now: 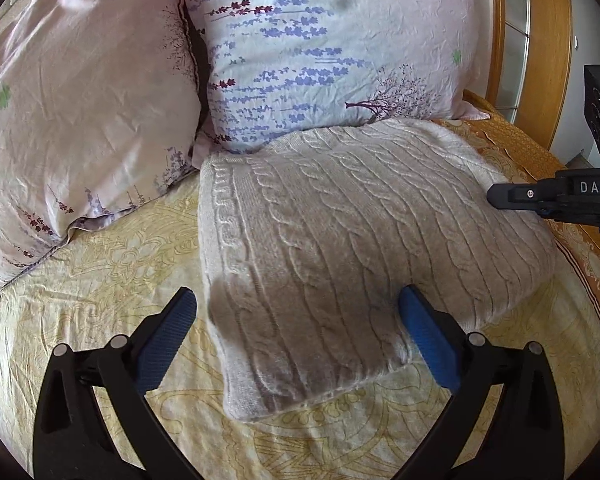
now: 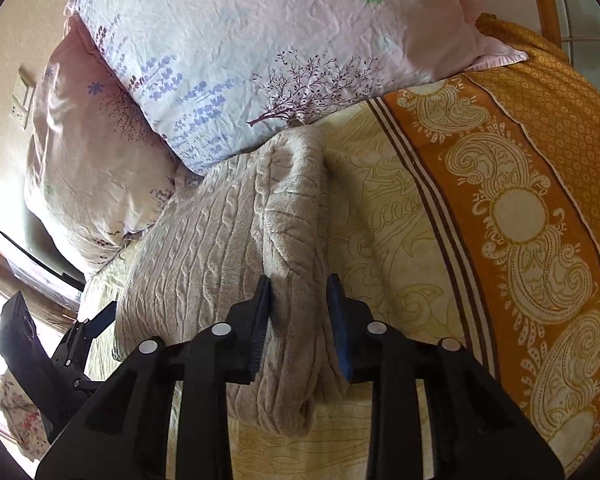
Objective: Fold small clothes
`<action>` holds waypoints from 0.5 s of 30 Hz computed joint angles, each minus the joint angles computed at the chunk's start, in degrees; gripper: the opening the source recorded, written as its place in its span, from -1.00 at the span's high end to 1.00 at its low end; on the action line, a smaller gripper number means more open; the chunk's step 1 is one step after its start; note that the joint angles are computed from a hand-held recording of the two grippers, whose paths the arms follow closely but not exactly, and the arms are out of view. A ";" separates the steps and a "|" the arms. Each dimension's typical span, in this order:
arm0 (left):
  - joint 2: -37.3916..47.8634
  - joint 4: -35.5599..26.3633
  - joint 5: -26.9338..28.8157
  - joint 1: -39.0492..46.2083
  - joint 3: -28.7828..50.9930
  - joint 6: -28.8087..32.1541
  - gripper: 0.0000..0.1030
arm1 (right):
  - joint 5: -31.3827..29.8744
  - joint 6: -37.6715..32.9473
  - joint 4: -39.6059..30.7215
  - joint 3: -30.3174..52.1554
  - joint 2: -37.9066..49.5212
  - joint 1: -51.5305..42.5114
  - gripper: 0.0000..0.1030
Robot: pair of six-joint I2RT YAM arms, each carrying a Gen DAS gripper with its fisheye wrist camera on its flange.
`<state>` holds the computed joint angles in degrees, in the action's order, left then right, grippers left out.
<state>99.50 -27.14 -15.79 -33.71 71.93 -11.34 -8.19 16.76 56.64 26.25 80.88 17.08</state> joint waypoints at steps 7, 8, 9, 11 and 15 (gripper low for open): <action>2.09 -1.10 -0.55 -0.81 1.75 -0.39 -0.96 | -0.48 1.74 0.42 1.76 2.44 -1.12 0.70; 2.28 -1.17 -0.54 -0.81 1.90 -0.44 -0.96 | -1.42 2.39 0.57 1.93 2.76 -1.69 0.70; 2.51 -1.17 -0.46 -0.77 2.05 -0.52 -0.96 | -2.00 2.79 0.57 2.26 3.08 -2.03 0.70; 2.78 -1.12 -0.48 -0.82 2.13 -0.61 -0.96 | -2.41 3.12 0.70 2.35 3.35 -2.39 0.70; 2.00 -0.79 0.91 -0.33 1.67 0.14 -0.96 | -2.49 3.92 -0.41 3.07 3.35 -2.87 0.68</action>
<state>101.50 -27.92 -14.88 -34.03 73.60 -11.20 -10.68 20.69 56.22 29.31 84.23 14.20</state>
